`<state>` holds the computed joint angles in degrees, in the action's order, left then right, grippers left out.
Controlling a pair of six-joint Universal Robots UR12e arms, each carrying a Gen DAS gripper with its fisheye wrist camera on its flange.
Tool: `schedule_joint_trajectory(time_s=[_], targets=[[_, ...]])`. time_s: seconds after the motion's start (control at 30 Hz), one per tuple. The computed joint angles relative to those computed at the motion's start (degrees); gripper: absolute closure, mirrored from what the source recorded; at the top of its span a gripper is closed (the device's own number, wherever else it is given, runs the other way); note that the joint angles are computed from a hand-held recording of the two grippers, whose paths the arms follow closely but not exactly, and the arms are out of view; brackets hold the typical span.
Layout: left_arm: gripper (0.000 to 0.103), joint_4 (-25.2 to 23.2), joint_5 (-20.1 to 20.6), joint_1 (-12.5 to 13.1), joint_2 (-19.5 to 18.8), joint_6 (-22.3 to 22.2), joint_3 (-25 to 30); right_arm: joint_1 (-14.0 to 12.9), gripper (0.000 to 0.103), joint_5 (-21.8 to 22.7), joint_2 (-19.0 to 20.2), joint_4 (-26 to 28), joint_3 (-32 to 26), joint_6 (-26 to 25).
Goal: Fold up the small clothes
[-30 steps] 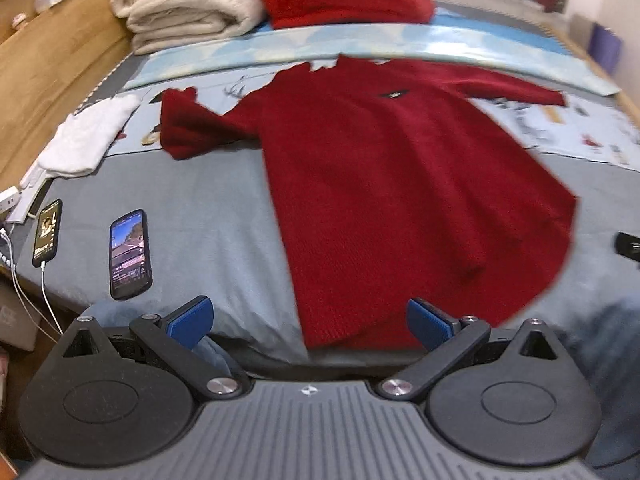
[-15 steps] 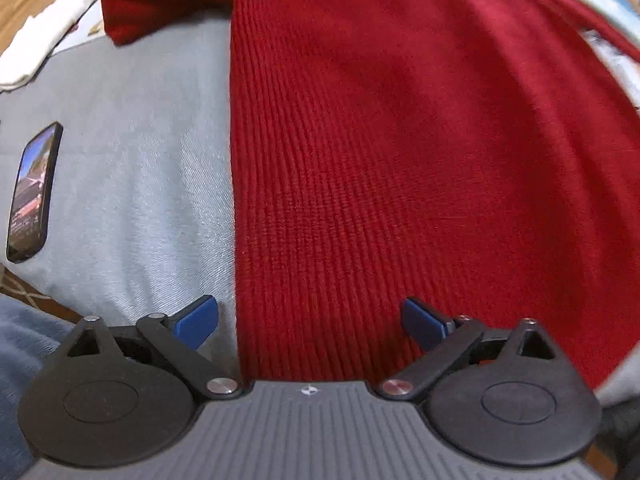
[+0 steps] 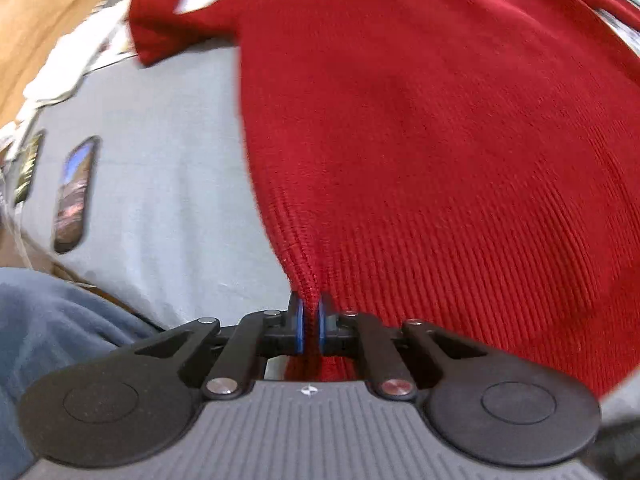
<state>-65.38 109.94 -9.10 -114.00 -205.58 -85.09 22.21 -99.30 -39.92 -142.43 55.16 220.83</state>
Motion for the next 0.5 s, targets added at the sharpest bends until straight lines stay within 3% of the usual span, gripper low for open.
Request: schedule_joint_trajectory(time_s=[0.23,0.33,0.4,0.47,0.5], targets=[[0.096,0.0,-3.3,-3.6,-2.3,7.9,2.4,-1.6,0.090,-5.4,0.9,-4.0,-0.3,-0.5],[0.095,0.2,-2.6,-3.9,-2.5,10.2,2.2,-2.0,0.089,-7.4,2.1,-2.3,-1.9,1.1],[0.092,0.2,-4.2,-3.1,-2.1,10.6,1.9,-2.3,0.087,-5.7,3.0,0.5,-3.5,1.3],[0.084,0.8,-7.1,-1.7,-1.2,9.4,1.3,-2.3,0.076,-5.4,3.3,2.6,-4.2,0.7],[0.069,1.6,-8.1,-0.8,-0.8,8.9,0.9,-2.1,0.054,-6.3,3.3,3.0,-4.3,0.0]])
